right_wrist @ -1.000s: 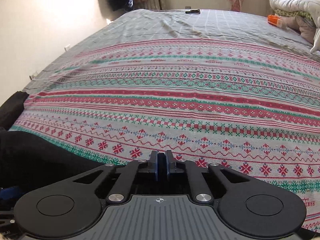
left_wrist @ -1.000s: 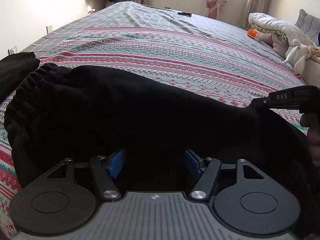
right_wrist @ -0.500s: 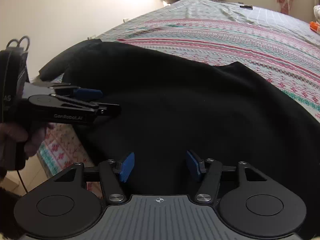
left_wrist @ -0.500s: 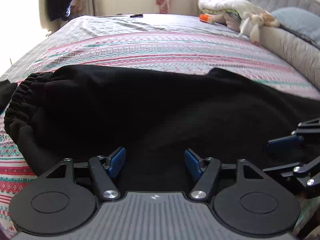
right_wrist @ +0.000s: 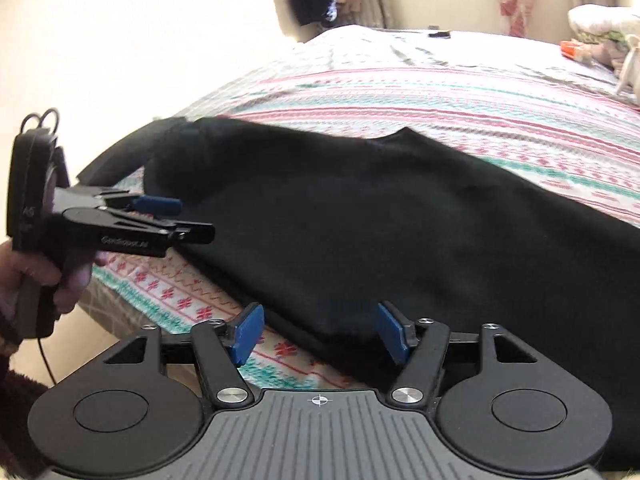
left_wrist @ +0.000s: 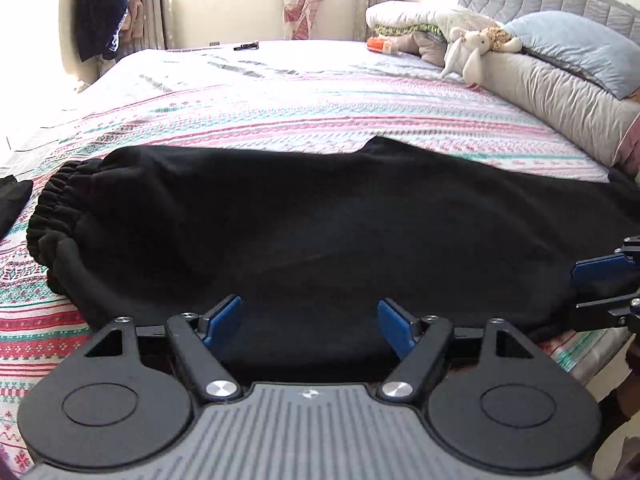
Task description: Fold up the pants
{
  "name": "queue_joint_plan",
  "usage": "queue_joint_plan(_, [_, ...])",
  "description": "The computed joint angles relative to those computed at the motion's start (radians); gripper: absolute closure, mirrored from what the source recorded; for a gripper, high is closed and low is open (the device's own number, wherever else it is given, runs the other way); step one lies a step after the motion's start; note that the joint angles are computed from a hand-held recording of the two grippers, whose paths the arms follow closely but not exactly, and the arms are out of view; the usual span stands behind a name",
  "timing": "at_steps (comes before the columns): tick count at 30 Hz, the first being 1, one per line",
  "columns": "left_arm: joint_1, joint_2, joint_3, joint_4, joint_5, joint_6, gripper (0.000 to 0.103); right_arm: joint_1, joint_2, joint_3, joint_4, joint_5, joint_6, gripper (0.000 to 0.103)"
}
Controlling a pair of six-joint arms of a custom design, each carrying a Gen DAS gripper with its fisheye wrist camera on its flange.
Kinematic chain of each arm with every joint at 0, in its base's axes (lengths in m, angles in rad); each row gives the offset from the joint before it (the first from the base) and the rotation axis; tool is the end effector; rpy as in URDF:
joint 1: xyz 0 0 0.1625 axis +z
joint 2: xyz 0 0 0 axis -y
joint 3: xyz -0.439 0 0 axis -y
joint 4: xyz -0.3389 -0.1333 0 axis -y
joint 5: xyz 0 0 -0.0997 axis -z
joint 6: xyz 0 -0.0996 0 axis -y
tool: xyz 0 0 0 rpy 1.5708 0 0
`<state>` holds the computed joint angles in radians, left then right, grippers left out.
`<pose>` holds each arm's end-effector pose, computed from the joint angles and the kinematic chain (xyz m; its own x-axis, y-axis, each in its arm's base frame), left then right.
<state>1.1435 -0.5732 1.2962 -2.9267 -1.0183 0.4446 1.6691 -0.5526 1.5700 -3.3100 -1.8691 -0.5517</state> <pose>-0.1434 -0.7626 0.1670 -0.6718 0.3790 -0.6364 0.6902 0.6323 -0.3520 0.1712 -0.6760 0.0990 -0.7877 -0.3068 0.5342 -0.5713 0.6883 -0.4471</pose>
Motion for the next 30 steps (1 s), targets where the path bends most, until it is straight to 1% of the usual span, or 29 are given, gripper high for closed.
queue_joint_plan(1, [-0.004, 0.008, 0.003, -0.017, -0.032, -0.023, 0.016, -0.003, -0.011, 0.013, -0.035, -0.016, 0.007, 0.035])
queue_joint_plan(4, [-0.004, 0.045, -0.033, 0.017, -0.129, -0.090, 0.017, -0.025, -0.046, 0.052, -0.121, -0.051, 0.035, 0.034])
queue_joint_plan(6, [-0.008, 0.079, -0.068, 0.054, -0.162, -0.097, 0.019, -0.042, -0.062, 0.068, -0.176, -0.070, 0.058, 0.034])
queue_joint_plan(8, [-0.015, 0.115, -0.107, 0.108, -0.184, -0.058, 0.019, -0.062, -0.074, 0.081, -0.221, -0.090, 0.089, 0.033])
queue_joint_plan(10, [-0.024, 0.140, -0.119, 0.153, -0.173, -0.002, 0.020, -0.082, -0.080, 0.087, -0.267, -0.128, 0.098, 0.034])
queue_joint_plan(11, [-0.033, 0.146, -0.105, 0.123, -0.156, 0.053, 0.020, -0.088, -0.078, 0.087, -0.297, -0.160, 0.089, 0.033])
queue_joint_plan(12, [-0.040, 0.148, -0.099, 0.122, -0.149, 0.088, 0.021, -0.093, -0.076, 0.089, -0.326, -0.194, 0.079, 0.033])
queue_joint_plan(13, [-0.042, 0.143, -0.106, 0.163, -0.163, 0.080, 0.022, -0.099, -0.077, 0.094, -0.350, -0.218, 0.073, 0.033])
queue_joint_plan(15, [-0.037, 0.128, -0.142, 0.304, -0.227, 0.033, 0.022, -0.120, -0.094, 0.121, -0.401, -0.245, 0.083, 0.033])
queue_joint_plan(16, [-0.034, 0.118, -0.148, 0.373, -0.274, 0.039, 0.022, -0.129, -0.105, 0.134, -0.422, -0.256, 0.099, 0.031])
queue_joint_plan(17, [-0.035, 0.114, -0.154, 0.406, -0.295, 0.054, 0.022, -0.135, -0.113, 0.143, -0.445, -0.270, 0.115, 0.030])
queue_joint_plan(19, [-0.041, 0.111, -0.156, 0.421, -0.326, 0.078, 0.022, -0.147, -0.130, 0.158, -0.498, -0.296, 0.135, 0.029])
queue_joint_plan(20, [-0.043, 0.101, -0.129, 0.394, -0.344, 0.074, 0.022, -0.151, -0.134, 0.160, -0.525, -0.311, 0.138, 0.028])
queue_joint_plan(23, [-0.044, 0.105, -0.134, 0.367, -0.393, 0.034, 0.022, -0.165, -0.138, 0.161, -0.643, -0.346, 0.109, 0.024])
queue_joint_plan(25, [-0.048, 0.120, -0.137, 0.328, -0.385, 0.004, 0.020, -0.177, -0.140, 0.154, -0.691, -0.368, 0.105, 0.023])
queue_joint_plan(28, [-0.059, 0.147, -0.156, 0.290, -0.338, -0.042, 0.020, -0.196, -0.146, 0.137, -0.718, -0.425, 0.125, 0.023])
queue_joint_plan(30, [-0.066, 0.169, -0.184, 0.286, -0.316, -0.083, 0.020, -0.215, -0.152, 0.135, -0.718, -0.437, 0.155, 0.023])
